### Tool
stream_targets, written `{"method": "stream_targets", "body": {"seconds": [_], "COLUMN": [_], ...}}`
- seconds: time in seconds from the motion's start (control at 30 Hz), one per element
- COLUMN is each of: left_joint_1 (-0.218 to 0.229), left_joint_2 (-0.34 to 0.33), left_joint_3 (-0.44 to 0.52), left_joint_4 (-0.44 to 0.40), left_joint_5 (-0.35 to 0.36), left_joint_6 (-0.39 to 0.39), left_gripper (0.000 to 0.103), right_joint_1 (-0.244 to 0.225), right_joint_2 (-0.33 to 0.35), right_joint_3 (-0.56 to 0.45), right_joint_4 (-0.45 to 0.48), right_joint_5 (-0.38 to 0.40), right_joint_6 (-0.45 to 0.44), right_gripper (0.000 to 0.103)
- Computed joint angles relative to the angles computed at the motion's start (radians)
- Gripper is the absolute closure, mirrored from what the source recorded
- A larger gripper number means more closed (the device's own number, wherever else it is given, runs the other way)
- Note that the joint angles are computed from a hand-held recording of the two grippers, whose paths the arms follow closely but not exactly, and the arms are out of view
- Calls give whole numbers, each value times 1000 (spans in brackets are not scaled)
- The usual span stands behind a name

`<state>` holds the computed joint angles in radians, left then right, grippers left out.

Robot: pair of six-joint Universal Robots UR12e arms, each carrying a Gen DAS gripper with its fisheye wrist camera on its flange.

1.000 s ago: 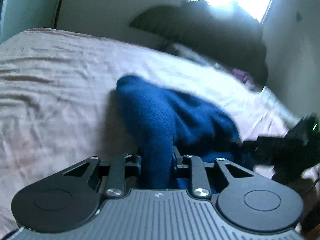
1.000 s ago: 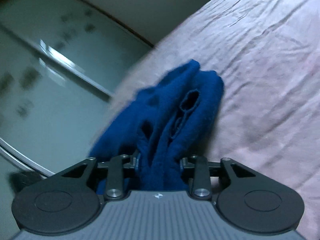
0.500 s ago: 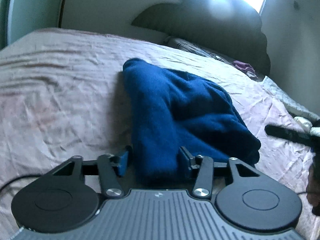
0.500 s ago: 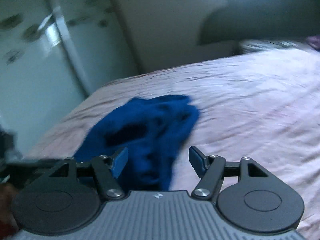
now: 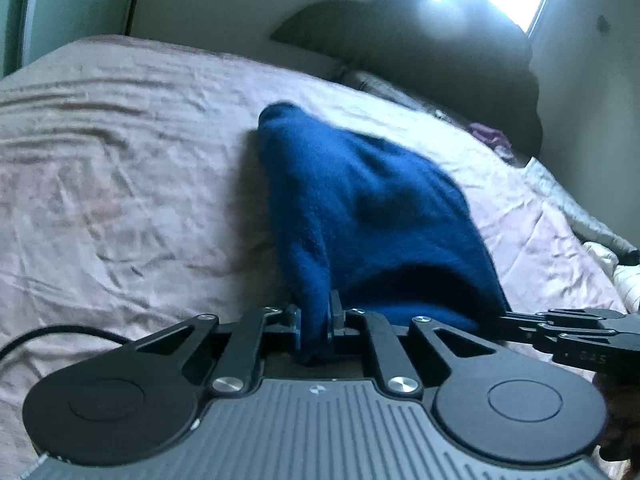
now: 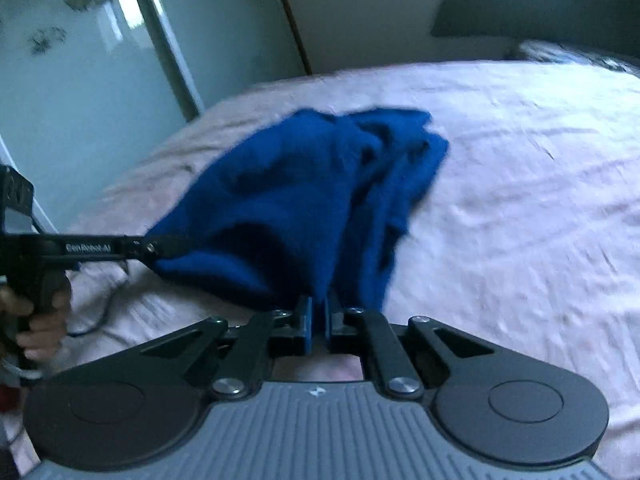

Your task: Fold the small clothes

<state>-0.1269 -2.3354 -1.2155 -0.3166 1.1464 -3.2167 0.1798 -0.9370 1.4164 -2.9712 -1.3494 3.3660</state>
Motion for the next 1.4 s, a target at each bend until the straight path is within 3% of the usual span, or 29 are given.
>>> {"method": "stream_targets", "body": {"seconds": [0.07,0.17,0.23,0.37,0.43,0.53,0.6,0.67,0.73,0.9,1.07,1.2,1.4], "left_joint_1": [-2,-10,-17,-29,-36,-46,-51,-55,-59,-64,-66,-69,-75], "left_joint_2": [4,14,16,21,24,28,29,31,32,42,51,61,75], "left_joint_3": [-5,-18,-24,-34,-40,-52,-57,-60,-61,-80,-94,-107,-136], "left_joint_4": [11,21,34,49,59,75,83,91,93,104,105,96,111], "left_joint_5": [11,63,107,158,197,254,278,295,313,343,351,357,381], "left_joint_6": [4,6,13,9,12,21,27,29,28,23,19,22,34], "left_gripper": [87,60,53,40,33,23,21,20,19,17,15,14,12], "right_joint_1": [0,33,54,58,65,65,72,76,76,84,92,94,101], "right_joint_2": [-7,-15,-13,10,26,17,10,11,14,8,2,-4,-14], "right_joint_3": [9,14,13,-26,-50,-25,-11,-11,-15,-6,6,17,38], "right_joint_4": [-15,-69,-123,-72,4,-35,-76,-66,-35,-62,-70,-66,-83], "right_joint_5": [-5,-163,-231,-168,-207,-219,-249,-262,-263,-288,-304,-304,-312], "right_joint_6": [24,1,-38,-62,-72,2,5,-21,-34,0,2,15,24], "right_gripper": [97,94,94,94,95,94,90,73,71,68,44,43,24]}}
